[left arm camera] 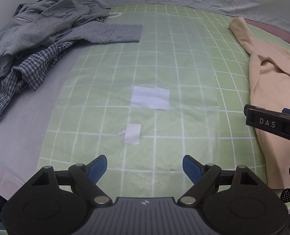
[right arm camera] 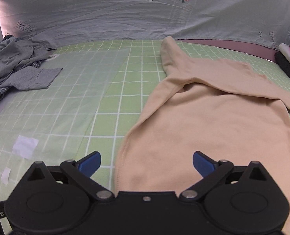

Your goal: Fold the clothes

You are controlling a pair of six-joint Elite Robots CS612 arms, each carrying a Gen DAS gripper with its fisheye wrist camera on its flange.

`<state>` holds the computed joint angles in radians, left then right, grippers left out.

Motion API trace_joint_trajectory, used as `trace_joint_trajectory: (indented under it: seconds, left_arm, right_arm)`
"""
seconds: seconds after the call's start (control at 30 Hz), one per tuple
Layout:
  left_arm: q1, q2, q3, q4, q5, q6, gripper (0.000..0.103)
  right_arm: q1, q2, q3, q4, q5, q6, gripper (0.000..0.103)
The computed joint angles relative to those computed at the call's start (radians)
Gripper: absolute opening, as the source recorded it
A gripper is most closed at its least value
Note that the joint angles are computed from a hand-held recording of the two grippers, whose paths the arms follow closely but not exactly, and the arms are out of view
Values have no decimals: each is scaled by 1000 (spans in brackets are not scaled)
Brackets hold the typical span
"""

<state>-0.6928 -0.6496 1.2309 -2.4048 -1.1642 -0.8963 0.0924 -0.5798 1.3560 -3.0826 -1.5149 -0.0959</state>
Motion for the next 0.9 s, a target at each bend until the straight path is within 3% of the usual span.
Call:
trace_joint_trajectory:
  seconds: [0.07,0.17,0.27,0.3,0.33,0.6,0.8,0.9]
  left_arm:
    - [0,-3,7,0,-1,-5,85]
    - [-1,-3,7,-1,-7,-20,85]
    - [-5,2,-3,-6,-9,-23,85]
    - [-6,5,-9,-8,-8,-19,85]
    - [-8,8,-15,-11,-8,-15,85]
    - [-26,61,-121,-6,-17,-13,85]
    - [-47,112,-227,46,-26,-22,85]
    - [-57,133,-272,83,-31,-30,85]
  right_arm:
    - [8,1,-2,19,-30,-16,89]
    - [2,-4,4,38,-11,-3,66]
    - [-19,-13,17,41,66,13,38]
    - [-26,-15,22,38,89,18,18]
    - [-35,-18,25,39,115,28,8]
    - [-108,-47,67,-31,228,116,6]
    - [-163,-48,58,11,183,134,6]
    - [-185,-41,39,83,173,117,13]
